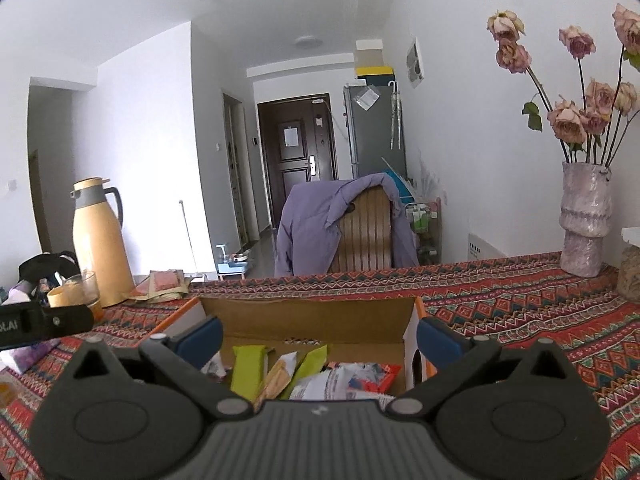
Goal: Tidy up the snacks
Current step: 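Move both tools back over the snack pile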
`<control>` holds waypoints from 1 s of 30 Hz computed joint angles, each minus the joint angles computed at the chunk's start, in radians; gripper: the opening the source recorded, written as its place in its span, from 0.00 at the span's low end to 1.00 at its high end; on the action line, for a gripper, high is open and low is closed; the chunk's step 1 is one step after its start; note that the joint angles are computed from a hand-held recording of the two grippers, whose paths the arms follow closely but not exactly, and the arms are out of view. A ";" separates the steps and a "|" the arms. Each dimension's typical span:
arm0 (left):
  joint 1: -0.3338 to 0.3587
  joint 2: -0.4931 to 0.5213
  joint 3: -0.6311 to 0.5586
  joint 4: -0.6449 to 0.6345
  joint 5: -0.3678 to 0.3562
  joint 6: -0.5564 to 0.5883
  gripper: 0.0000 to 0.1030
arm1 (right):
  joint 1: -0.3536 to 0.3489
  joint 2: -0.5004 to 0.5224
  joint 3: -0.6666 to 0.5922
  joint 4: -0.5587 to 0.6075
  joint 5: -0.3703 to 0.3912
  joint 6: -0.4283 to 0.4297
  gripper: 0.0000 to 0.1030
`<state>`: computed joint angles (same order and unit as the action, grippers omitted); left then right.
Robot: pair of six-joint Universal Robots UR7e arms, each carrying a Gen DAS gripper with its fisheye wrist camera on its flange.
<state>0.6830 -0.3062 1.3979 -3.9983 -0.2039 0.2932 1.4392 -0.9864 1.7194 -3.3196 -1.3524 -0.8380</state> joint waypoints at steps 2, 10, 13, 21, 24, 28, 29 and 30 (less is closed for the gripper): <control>-0.013 -0.009 0.033 -0.007 0.015 -0.012 1.00 | -0.004 -0.021 0.030 -0.007 0.004 -0.011 1.00; -0.057 -0.042 0.179 0.082 0.063 -0.181 1.00 | -0.023 -0.088 0.128 -0.017 0.007 -0.055 1.00; -0.068 -0.068 0.253 0.194 0.074 -0.326 1.00 | -0.035 -0.109 0.167 -0.022 0.000 -0.070 1.00; -0.092 -0.145 0.420 0.528 0.077 -0.714 1.00 | -0.068 -0.157 0.243 -0.009 -0.022 -0.110 1.00; -0.098 -0.171 0.461 0.645 0.069 -0.829 1.00 | -0.077 -0.171 0.261 -0.002 -0.031 -0.120 1.00; -0.102 -0.196 0.502 0.781 0.055 -0.959 1.00 | -0.092 -0.185 0.277 0.012 -0.050 -0.135 1.00; -0.102 -0.201 0.511 0.806 0.051 -0.983 1.00 | -0.097 -0.189 0.282 0.014 -0.055 -0.140 1.00; -0.101 -0.202 0.516 0.815 0.047 -0.993 1.00 | -0.101 -0.192 0.285 0.017 -0.059 -0.144 1.00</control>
<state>0.5818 -0.5081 1.9138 -3.1836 -0.1572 -0.6998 1.3385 -1.1780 2.0044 -3.3023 -1.4110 -0.9816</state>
